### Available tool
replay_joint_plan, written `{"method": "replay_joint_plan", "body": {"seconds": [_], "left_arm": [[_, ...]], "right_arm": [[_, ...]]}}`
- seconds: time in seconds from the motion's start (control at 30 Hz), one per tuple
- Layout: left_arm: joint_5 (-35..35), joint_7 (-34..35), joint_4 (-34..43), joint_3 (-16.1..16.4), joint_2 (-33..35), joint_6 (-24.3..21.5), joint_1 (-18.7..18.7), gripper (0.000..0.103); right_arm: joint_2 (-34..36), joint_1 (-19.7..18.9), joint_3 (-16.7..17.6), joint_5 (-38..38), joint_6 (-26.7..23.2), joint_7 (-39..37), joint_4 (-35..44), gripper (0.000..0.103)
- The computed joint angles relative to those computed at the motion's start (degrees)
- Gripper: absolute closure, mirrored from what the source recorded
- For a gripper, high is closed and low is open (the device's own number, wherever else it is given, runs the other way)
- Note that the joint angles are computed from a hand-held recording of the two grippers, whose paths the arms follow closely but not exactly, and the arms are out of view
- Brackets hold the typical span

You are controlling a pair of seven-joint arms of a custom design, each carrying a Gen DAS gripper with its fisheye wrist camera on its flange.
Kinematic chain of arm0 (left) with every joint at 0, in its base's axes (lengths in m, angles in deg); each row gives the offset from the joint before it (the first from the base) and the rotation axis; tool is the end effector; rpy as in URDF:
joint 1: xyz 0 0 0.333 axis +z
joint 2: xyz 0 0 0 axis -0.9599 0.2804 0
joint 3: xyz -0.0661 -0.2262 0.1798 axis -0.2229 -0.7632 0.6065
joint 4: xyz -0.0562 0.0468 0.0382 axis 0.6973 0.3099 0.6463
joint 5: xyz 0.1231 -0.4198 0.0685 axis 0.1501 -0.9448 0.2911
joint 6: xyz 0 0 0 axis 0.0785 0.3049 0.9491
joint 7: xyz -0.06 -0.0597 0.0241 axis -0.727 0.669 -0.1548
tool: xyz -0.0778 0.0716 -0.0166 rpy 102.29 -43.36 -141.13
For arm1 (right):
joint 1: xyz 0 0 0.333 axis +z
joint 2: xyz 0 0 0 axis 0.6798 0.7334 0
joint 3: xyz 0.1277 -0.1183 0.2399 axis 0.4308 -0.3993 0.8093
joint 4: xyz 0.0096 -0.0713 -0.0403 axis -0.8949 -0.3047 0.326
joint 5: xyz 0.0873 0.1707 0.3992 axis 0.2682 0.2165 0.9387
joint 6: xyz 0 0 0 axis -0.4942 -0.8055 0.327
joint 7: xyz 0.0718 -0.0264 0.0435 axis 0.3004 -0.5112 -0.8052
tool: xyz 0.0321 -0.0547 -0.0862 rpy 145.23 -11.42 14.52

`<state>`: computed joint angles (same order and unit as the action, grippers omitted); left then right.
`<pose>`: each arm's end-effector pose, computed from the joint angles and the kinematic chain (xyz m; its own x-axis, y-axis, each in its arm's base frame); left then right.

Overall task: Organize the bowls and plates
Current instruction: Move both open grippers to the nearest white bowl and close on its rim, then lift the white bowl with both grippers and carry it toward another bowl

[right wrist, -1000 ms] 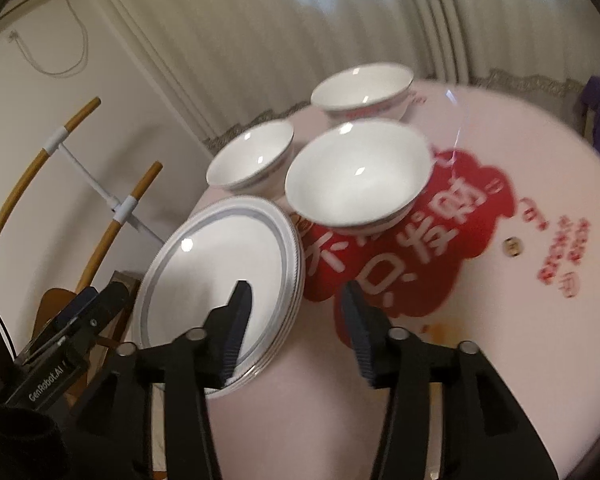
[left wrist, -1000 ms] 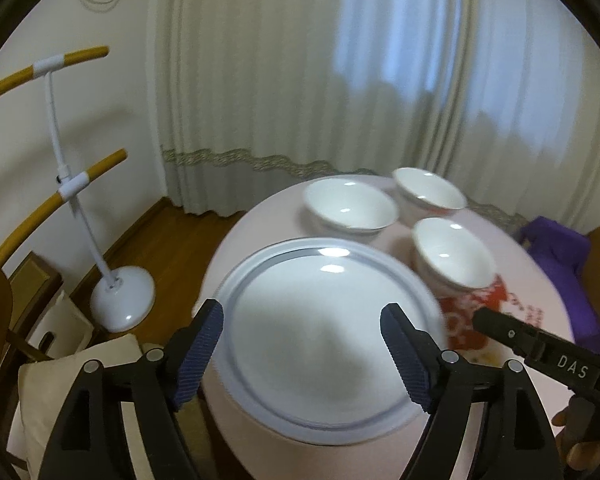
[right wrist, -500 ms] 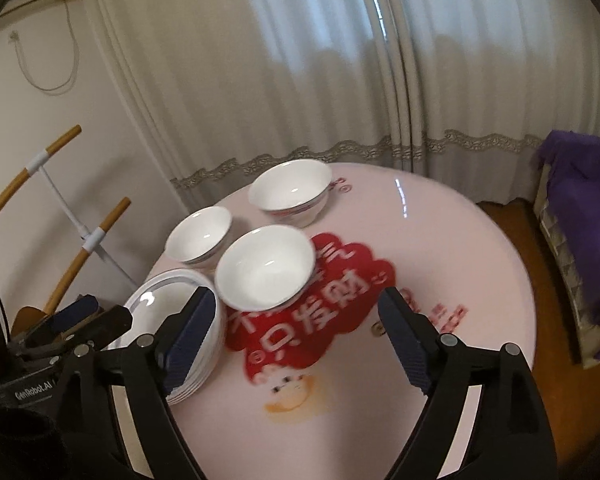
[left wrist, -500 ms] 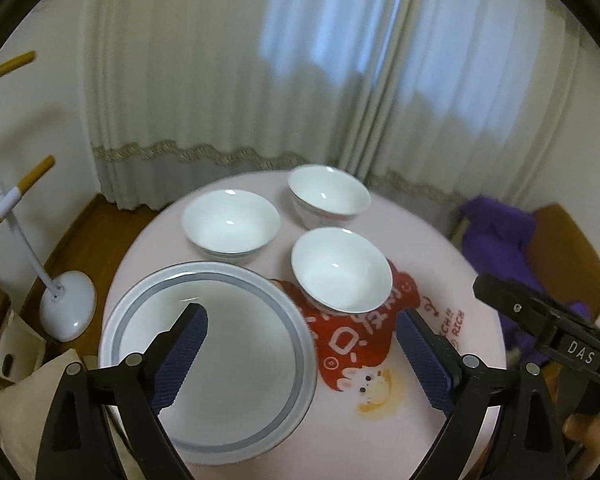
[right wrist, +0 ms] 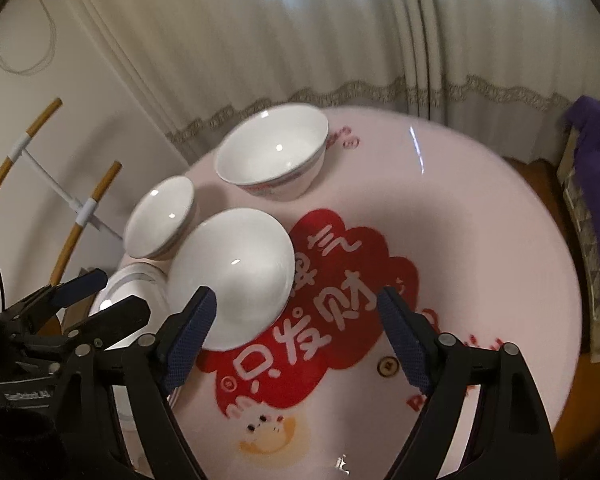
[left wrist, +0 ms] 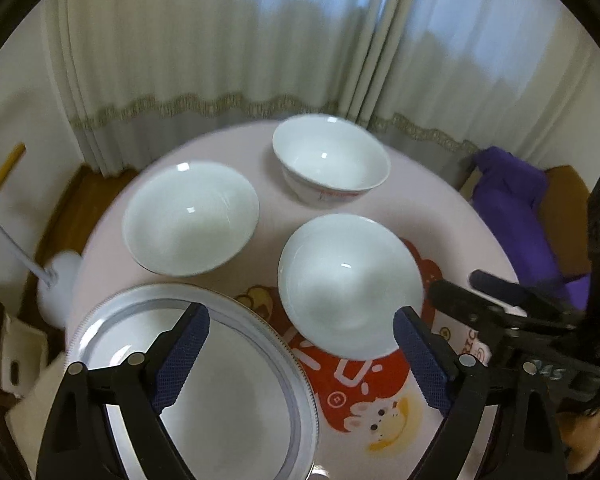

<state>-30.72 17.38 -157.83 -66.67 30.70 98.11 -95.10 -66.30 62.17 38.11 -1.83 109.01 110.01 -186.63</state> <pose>0.4445 -0.3049 0.5488 0.0478 -0.9843 0.1697 -0.8507 -0.1291 -0.5095 0.4350 0.1805 0.4419 0.3396 -0.8719 -0.3529 -0.8627 -0.1392 -0.4861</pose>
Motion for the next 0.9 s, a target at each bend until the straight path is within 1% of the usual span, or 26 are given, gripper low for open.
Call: {"method": "replay_joint_plan", "body": {"seconds": [0.03, 0.07, 0.13, 0.2, 0.23, 0.3, 0.33, 0.37, 0.4, 0.43, 0.47, 0.5, 0.53, 0.57, 0.6, 0.67, 0.73, 0.9], "left_arm": [[-0.69, 0.48, 0.55, 0.41, 0.74, -0.18, -0.08, 0.015], [-1.29, 1.30, 1.25, 0.75, 1.61, -0.51, -0.12, 0.018], [-1.37, 2.04, 2.87, 0.60, 3.16, -2.52, 0.27, 0.025], [-2.10, 3.00, 3.87, 0.51, 4.16, -3.16, 0.28, 0.026], [-3.00, 3.80, 4.15, 0.74, 4.56, -3.01, 0.23, 0.030], [-4.46, 5.21, 5.67, 0.94, 6.50, -3.34, 0.38, 0.036], [-5.01, 5.91, 6.45, 1.06, 7.46, -3.52, 0.64, 0.042], [-5.35, 6.21, 7.41, 1.00, 8.47, -4.24, 0.96, 0.050], [-5.78, 6.48, 8.14, 0.90, 9.23, -4.78, 1.24, 0.054], [-6.88, 7.45, 8.56, 1.04, 9.71, -4.95, 1.36, 0.062], [-7.08, 7.68, 9.04, 0.86, 10.21, -5.21, 1.61, 0.067], [-6.64, 7.39, 9.43, 0.58, 10.58, -5.60, 1.99, 0.071], [-6.09, 6.97, 9.60, 0.29, 10.70, -5.78, 2.30, 0.078], [-5.01, 6.12, 9.86, -0.07, 10.88, -6.05, 2.66, 0.082], [-4.14, 5.50, 10.15, -0.33, 11.41, -5.86, 2.94, 0.084], [-3.22, 4.85, 9.68, -0.58, 11.24, -5.30, 3.20, 0.093], [-4.35, 5.41, 9.18, -0.33, 10.86, -5.02, 3.08, 0.095], [-3.44, 4.24, 8.65, -0.84, 9.90, -4.25, 2.85, 0.095]], "right_arm": [[1.49, 0.21, -0.59, 0.41, -1.22, -0.19, 1.13, 0.034], [2.88, 0.32, -1.08, 0.82, -2.60, -0.39, 2.23, 0.037], [4.74, 0.14, -1.24, 1.14, -4.08, -0.59, 3.61, 0.046], [6.10, -0.17, -1.11, 0.94, -5.15, -0.92, 4.69, 0.050], [6.46, -0.29, -1.00, 0.89, -5.38, -1.06, 4.98, 0.056], [7.16, -0.26, -1.09, 1.37, -6.18, -1.68, 5.44, 0.064], [7.49, -0.14, -1.34, 2.08, -6.65, -2.15, 5.64, 0.069], [7.79, -0.17, -1.32, 2.36, -6.92, -2.30, 5.83, 0.071], [8.11, -0.16, -1.41, 2.71, -7.25, -2.71, 6.05, 0.074], [8.17, -0.06, -1.54, 3.34, -7.52, -3.26, 6.05, 0.077], [8.09, 0.00, -1.61, 3.84, -7.71, -3.75, 6.10, 0.079], [8.13, 0.10, -1.63, 4.29, -7.84, -4.29, 6.23, 0.087], [8.00, 0.13, -1.51, 4.47, -7.95, -4.59, 6.21, 0.094], [7.86, -0.07, -0.99, 3.96, -7.58, -4.12, 6.06, 0.093], [7.77, -0.23, -0.61, 3.36, -7.39, -3.67, 6.08, 0.093], [7.45, -0.35, -0.28, 2.84, -6.91, -3.05, 5.78, 0.093], [6.95, -0.21, -0.45, 3.18, -6.86, -2.92, 5.33, 0.094], [5.54, -0.45, -0.14, 2.01, -6.66, -2.05, 5.07, 0.094]]}}
